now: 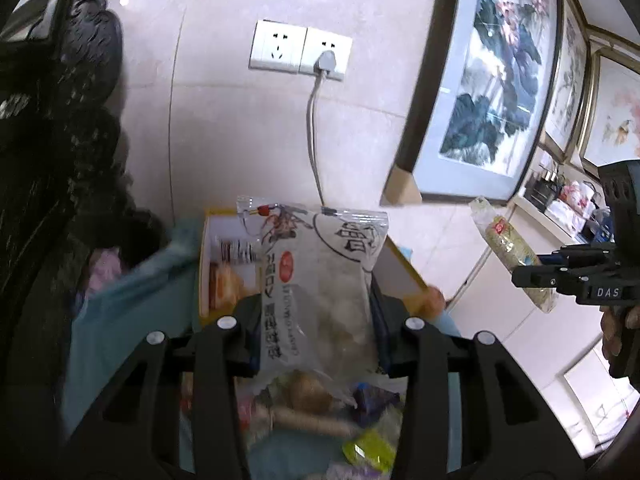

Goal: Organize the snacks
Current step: 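Carry both snacks over the yellow box and open both grippers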

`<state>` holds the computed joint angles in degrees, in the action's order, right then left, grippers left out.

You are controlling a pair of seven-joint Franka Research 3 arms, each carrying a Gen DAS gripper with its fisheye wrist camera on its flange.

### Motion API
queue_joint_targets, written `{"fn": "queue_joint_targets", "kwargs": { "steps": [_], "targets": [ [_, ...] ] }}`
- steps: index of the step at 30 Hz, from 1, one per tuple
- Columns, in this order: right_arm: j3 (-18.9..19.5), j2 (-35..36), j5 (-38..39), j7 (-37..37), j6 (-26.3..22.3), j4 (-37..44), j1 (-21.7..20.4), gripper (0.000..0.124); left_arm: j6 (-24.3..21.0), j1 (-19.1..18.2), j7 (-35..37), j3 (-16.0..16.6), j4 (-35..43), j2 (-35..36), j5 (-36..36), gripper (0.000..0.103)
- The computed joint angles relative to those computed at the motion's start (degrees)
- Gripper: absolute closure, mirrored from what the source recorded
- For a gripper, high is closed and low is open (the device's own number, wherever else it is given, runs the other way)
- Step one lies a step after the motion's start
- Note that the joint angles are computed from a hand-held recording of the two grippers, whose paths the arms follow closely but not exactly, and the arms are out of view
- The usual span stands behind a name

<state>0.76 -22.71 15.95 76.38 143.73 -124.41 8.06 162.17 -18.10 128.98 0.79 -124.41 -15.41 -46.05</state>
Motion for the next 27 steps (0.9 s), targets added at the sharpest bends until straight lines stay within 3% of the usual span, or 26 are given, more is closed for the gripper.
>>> {"fn": "queue_joint_targets", "kwargs": {
  "steps": [5, 6, 7, 8, 9, 10, 12, 15, 19, 22, 27],
  "targets": [
    [0.8, 8.8, -2.4, 1.3, 1.3, 10.3, -0.3, 0.096, -0.7, 3.6, -5.5, -3.3, 11.3, 9.2, 6.8, 0.060],
    [0.8, 10.8, -2.8, 1.8, 1.9, 12.5, -0.3, 0.095, -0.7, 5.0, -8.9, -4.5, 14.6, 12.0, 10.9, 0.057],
    [0.7, 13.2, -3.2, 2.1, 2.3, 15.2, -0.3, 0.091, -0.6, 6.1, -11.9, -5.5, 17.1, 14.1, 14.3, 0.048],
    [1.1, 16.9, -6.3, 4.0, 1.4, 19.3, -0.8, 0.081, -1.2, 7.0, -15.5, -6.2, 19.7, 16.3, 18.5, 0.010],
    [1.4, 19.0, -10.0, 7.4, 0.5, 21.5, -1.2, 0.064, -1.4, 7.6, -22.2, -6.4, 22.2, 18.8, 25.6, 0.002],
    [1.2, 20.5, -12.1, 9.6, -0.2, 23.1, -1.1, 0.063, -1.8, 8.0, -26.4, -6.5, 23.3, 20.0, 29.7, 0.002],
    [0.3, 21.2, -10.0, 9.1, -0.2, 22.7, -0.8, 0.063, -5.0, 9.9, -27.0, -7.7, 24.3, 21.1, 27.8, 0.002],
    [-0.4, 18.9, -5.6, 5.7, 0.6, 17.3, -0.4, 0.063, -3.4, 12.4, -25.2, -9.7, 19.0, 18.8, 26.1, 0.002],
    [-0.5, 14.3, -4.0, 4.6, -0.4, 7.2, -0.3, 0.063, -1.7, 12.6, -20.9, -10.2, 8.1, 13.3, 22.5, 0.002],
    [0.4, 10.5, -4.9, 5.8, -1.3, -1.2, -0.3, 0.063, -2.1, 10.1, -16.1, -8.9, -1.0, 8.1, 17.1, 0.002],
    [1.5, 6.8, -6.4, 10.5, -3.5, -11.0, -0.9, 0.063, -5.2, 4.3, -9.9, -5.9, -13.5, 1.0, 14.9, 0.002]
  ]
}}
